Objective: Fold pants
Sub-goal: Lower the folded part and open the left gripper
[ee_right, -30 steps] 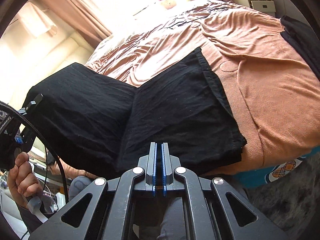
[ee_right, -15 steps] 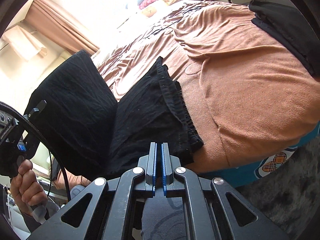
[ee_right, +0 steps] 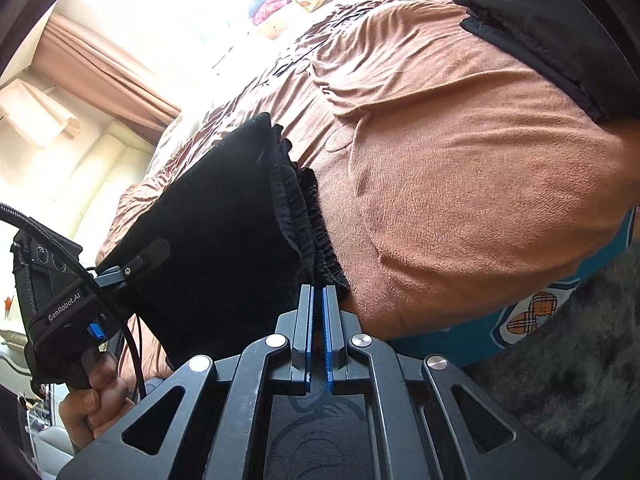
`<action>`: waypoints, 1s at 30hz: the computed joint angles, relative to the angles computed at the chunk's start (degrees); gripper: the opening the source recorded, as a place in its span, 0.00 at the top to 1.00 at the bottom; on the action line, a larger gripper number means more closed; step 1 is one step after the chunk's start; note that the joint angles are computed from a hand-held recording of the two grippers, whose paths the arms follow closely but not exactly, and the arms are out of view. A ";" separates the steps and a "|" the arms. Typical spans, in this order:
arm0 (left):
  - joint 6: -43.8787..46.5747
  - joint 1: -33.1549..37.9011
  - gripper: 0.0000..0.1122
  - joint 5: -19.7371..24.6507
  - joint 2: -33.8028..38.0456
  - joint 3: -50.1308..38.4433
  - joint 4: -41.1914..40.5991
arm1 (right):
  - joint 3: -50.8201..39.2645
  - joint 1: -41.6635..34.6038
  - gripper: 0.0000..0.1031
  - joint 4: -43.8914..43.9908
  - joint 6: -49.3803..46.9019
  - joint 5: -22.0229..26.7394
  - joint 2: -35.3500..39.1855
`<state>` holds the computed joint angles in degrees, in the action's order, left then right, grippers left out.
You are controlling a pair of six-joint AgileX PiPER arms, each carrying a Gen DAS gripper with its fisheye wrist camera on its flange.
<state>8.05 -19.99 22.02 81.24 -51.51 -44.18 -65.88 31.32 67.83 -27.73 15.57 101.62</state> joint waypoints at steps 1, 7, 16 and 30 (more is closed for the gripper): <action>-1.82 -0.22 0.87 0.19 0.20 -0.29 1.59 | 0.07 -0.20 0.99 1.41 -1.50 0.22 0.04; 1.36 0.34 0.48 3.44 -0.40 -0.05 -1.71 | 0.63 -0.65 0.96 8.99 -10.64 1.65 -0.07; 1.75 3.22 0.41 4.36 -6.42 4.74 0.14 | -0.78 0.91 0.54 10.17 -11.04 -0.33 0.78; 11.54 23.31 0.36 10.48 -12.10 14.09 -3.62 | -18.40 4.06 0.54 -25.13 22.36 4.29 13.01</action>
